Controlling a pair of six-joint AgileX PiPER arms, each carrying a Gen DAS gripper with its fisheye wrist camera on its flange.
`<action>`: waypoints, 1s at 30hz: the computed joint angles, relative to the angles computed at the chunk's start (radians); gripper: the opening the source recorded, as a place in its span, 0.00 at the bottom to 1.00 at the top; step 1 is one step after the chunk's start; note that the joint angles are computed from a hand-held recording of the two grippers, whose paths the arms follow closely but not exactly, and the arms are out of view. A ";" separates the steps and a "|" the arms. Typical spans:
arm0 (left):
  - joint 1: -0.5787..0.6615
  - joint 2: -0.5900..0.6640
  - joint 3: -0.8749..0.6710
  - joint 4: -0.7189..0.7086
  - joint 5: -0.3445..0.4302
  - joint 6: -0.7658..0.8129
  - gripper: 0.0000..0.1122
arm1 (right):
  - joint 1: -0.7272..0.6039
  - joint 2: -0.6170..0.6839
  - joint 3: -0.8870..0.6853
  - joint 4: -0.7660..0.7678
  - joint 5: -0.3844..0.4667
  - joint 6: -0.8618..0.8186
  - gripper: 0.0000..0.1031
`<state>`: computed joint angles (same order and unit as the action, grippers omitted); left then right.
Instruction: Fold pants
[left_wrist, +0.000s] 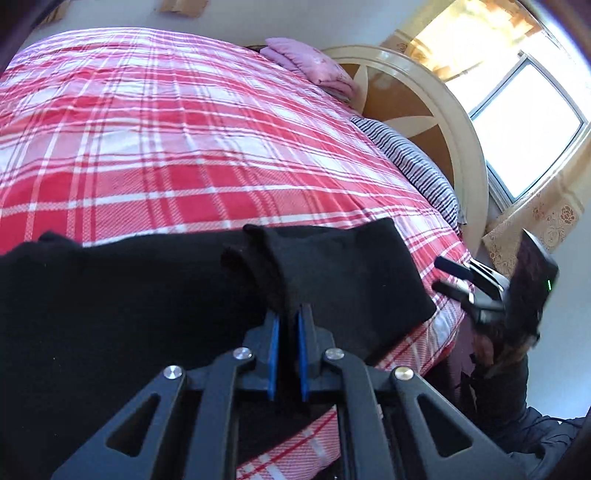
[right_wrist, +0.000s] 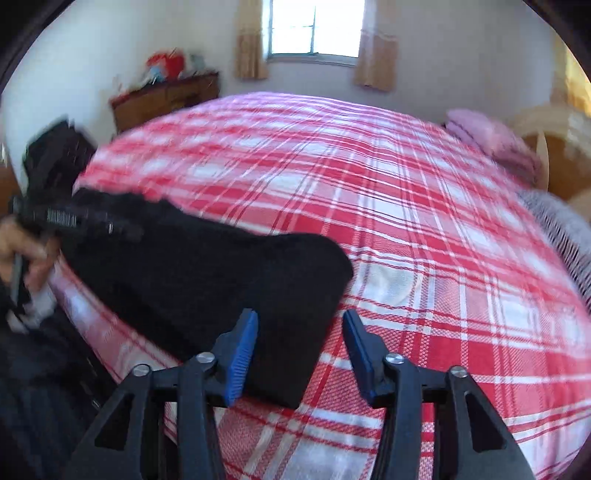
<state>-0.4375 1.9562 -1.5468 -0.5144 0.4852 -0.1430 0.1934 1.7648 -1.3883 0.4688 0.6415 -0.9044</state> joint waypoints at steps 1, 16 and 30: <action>0.001 -0.001 0.006 -0.009 -0.004 0.007 0.08 | 0.027 -0.021 0.040 -0.051 -0.038 0.014 0.59; 0.010 -0.014 0.115 -0.061 -0.072 0.056 0.08 | 0.035 -0.053 0.049 -0.380 -0.001 0.304 0.67; 0.009 -0.016 0.113 -0.016 -0.072 0.020 0.09 | -0.013 0.422 -0.517 0.091 0.268 0.383 0.65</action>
<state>-0.4284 1.9402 -1.4336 -0.5299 0.4129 -0.1225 0.1803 2.1865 -1.9053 0.5595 0.9094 -0.5211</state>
